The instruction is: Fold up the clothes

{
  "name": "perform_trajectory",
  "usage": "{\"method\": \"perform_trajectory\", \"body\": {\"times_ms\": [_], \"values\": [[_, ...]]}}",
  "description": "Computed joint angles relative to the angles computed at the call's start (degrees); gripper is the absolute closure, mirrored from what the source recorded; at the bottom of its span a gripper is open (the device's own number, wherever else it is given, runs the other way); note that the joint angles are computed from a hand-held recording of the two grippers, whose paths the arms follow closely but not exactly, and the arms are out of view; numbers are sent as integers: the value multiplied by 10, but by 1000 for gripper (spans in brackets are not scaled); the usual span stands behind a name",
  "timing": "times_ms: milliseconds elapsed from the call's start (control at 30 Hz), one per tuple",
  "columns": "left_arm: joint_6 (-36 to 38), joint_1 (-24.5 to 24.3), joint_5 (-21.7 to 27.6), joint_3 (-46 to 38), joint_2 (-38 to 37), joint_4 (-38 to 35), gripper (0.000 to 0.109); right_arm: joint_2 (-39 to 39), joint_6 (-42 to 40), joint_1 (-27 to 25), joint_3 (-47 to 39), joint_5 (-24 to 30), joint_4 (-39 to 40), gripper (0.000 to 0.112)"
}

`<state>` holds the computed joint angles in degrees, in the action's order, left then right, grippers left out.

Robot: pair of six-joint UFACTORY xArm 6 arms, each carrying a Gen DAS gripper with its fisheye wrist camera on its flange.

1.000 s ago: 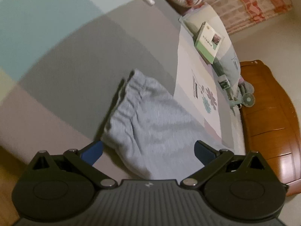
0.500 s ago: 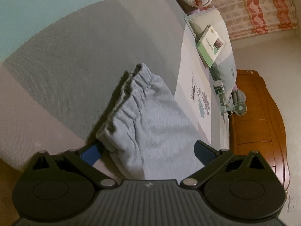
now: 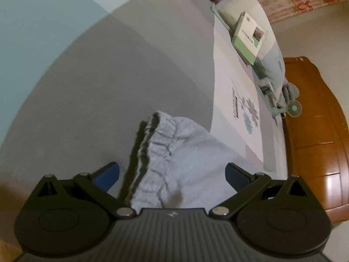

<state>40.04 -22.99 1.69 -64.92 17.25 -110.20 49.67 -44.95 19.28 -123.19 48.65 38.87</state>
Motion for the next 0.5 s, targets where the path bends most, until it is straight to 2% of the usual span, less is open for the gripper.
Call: {"method": "perform_trajectory", "body": {"times_ms": [133, 200, 367, 500], "values": [[55, 20, 48, -19, 17, -34, 6, 14, 18, 2, -19, 5, -6, 9], [46, 21, 59, -15, 15, -16, 6, 18, 20, 2, -24, 8, -9, 9], [36, 31, 123, 43, -26, 5, 6, 34, 28, 0, -49, 27, -12, 9], [33, 44, 157, 42, -21, 29, 6, 60, 58, -4, -85, 51, -10, 9]]}}
